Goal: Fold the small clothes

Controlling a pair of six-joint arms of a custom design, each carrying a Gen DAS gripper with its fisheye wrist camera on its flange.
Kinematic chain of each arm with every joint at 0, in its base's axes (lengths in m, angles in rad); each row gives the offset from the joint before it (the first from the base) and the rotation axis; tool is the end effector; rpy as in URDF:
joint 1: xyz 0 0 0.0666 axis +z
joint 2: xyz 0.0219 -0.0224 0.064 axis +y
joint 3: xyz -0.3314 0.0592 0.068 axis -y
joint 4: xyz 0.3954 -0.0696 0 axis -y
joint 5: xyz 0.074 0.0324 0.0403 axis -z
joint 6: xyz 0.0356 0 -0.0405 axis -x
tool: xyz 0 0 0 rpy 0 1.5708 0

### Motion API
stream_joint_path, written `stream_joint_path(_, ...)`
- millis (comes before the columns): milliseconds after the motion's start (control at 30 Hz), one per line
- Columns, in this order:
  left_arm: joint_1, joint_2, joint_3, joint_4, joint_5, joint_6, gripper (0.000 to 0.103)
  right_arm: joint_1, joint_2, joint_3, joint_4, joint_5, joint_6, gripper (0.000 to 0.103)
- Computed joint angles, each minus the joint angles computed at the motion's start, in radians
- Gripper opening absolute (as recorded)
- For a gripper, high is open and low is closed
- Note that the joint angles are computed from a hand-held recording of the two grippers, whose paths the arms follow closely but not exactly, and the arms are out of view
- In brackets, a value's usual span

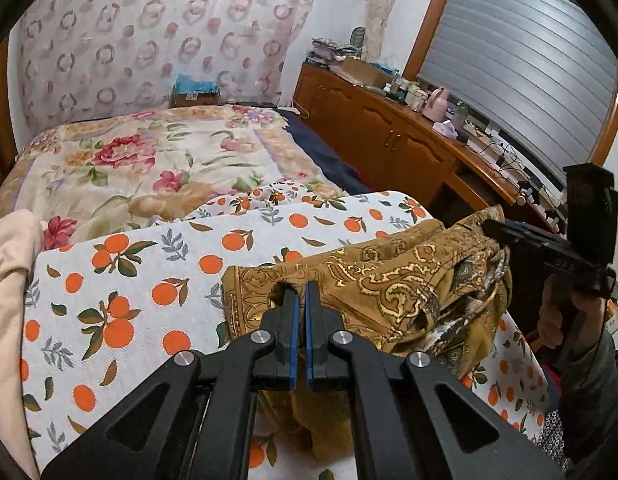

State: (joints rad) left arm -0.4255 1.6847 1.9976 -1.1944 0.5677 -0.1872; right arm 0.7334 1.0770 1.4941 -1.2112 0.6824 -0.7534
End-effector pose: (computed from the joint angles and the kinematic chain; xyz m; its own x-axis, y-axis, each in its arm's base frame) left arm 0.5105 -0.2528 0.4934 -0.5679 0.4296 -0.7021 0.7788 0.5566 -0.2893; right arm 0.2807 0.2222 0.5422 -0.5172 0.2486 -0.8190 0.2231 0.9630 0.1514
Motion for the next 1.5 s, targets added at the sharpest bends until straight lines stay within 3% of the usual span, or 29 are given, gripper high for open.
stream_joint_path(100,-0.001,0.006,0.001,-0.003,-0.011,-0.017,0.003,0.01,0.003,0.02,-0.032,0.047,-0.022,0.058)
stream_joint_path(267,0.006,0.027,0.035,-0.029,0.012,-0.006,0.004,0.061,0.024,0.063,-0.142,0.135,-0.057,0.058)
stream_joint_path(333,0.006,0.022,0.032,-0.027,0.015,-0.033,0.01,0.075,0.039,0.073,-0.185,0.139,-0.07,0.058)
stream_joint_path(400,0.009,0.011,0.022,-0.017,0.016,-0.048,0.041,0.081,0.048,0.071,-0.212,0.125,-0.083,0.058)
stream_joint_path(467,0.016,-0.008,-0.001,0.016,0.006,-0.046,0.057,0.069,0.06,0.077,-0.225,0.091,-0.085,0.058)
stream_joint_path(500,0.021,-0.01,-0.002,0.021,0.012,-0.043,0.072,0.061,0.06,0.068,-0.216,0.064,-0.079,0.058)
stream_joint_path(567,0.037,-0.014,-0.008,0.028,0.03,-0.03,0.08,0.047,0.071,0.076,-0.213,0.029,-0.068,0.058)
stream_joint_path(700,0.051,-0.011,-0.013,0.009,0.009,-0.046,0.08,0.021,0.093,0.09,-0.163,-0.036,-0.004,0.055)
stream_joint_path(833,0.053,-0.006,-0.022,-0.004,-0.002,-0.066,0.08,-0.008,0.117,0.116,-0.14,-0.089,0.079,0.009)
stream_joint_path(933,0.053,-0.007,-0.032,0.002,-0.006,-0.067,0.08,-0.004,0.108,0.115,-0.108,-0.027,0.077,0.007)
stream_joint_path(967,0.053,-0.005,-0.03,0.001,-0.005,-0.067,0.08,-0.011,0.076,0.082,-0.094,-0.001,0.062,0.007)
stream_joint_path(1033,0.052,0.002,-0.022,-0.006,-0.004,-0.069,0.08,-0.007,0.085,0.094,-0.148,0.055,-0.009,0.006)
stream_joint_path(1133,0.042,0.026,0.007,-0.021,-0.01,-0.075,0.08,-0.012,0.098,0.105,-0.216,0.048,-0.076,0.006)
stream_joint_path(1367,0.014,0.129,0.126,-0.098,-0.058,-0.059,0.08,-0.004,0.076,0.115,-0.224,0.041,-0.089,0.007)
stream_joint_path(1500,-0.001,0.178,0.188,-0.114,-0.074,-0.05,0.08,0.02,0.078,0.13,-0.264,0.075,-0.114,0.038)
